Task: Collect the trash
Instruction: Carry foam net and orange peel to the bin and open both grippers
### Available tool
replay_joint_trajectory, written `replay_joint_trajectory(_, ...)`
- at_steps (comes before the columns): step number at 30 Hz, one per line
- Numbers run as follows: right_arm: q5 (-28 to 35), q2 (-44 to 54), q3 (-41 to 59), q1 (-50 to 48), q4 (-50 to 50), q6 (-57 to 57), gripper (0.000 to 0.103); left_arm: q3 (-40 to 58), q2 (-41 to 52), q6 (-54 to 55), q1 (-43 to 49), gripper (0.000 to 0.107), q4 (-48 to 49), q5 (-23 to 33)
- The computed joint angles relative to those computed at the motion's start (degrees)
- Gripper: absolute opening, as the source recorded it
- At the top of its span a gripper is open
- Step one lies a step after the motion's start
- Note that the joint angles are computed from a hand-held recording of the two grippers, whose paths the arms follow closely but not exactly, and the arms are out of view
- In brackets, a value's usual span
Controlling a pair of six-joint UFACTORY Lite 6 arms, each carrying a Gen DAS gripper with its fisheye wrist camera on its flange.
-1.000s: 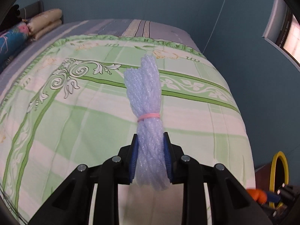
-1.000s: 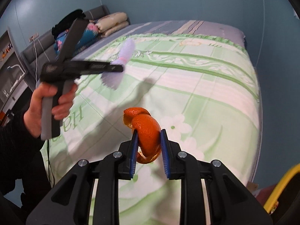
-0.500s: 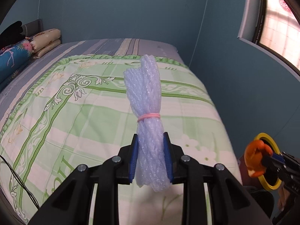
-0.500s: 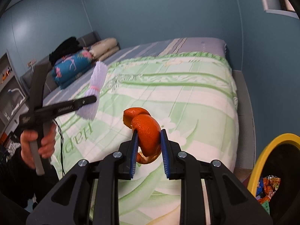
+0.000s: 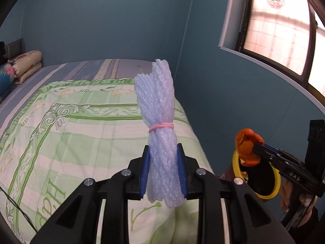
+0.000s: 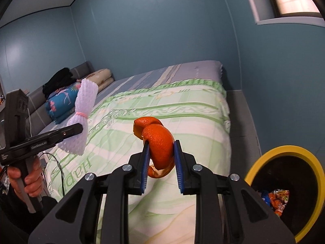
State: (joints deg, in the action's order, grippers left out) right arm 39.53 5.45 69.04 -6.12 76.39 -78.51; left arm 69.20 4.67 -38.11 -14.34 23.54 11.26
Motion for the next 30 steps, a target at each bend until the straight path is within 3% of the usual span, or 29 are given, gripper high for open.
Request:
replay_joint_trajectory(2,0.8,-0.6,-0.6,-2.0,0.6,-0.8,0.022,1.5,0.8,-4.5,-2.2,0.024,4.6,0.7)
replay_joint_trajectory(14,4.4,-0.4,-2.6,-14.7,4.5,-6.2,0.022,17.2,11.8,-5.9,-13.5,0.024,7.0,5.8)
replay_joint_trajectory(30,6.1,-0.1,-3.9,-29.3,8.4,-11.1,0.022,49.2,35.5,7.0,-23.4,0.024,-3.9,12.9)
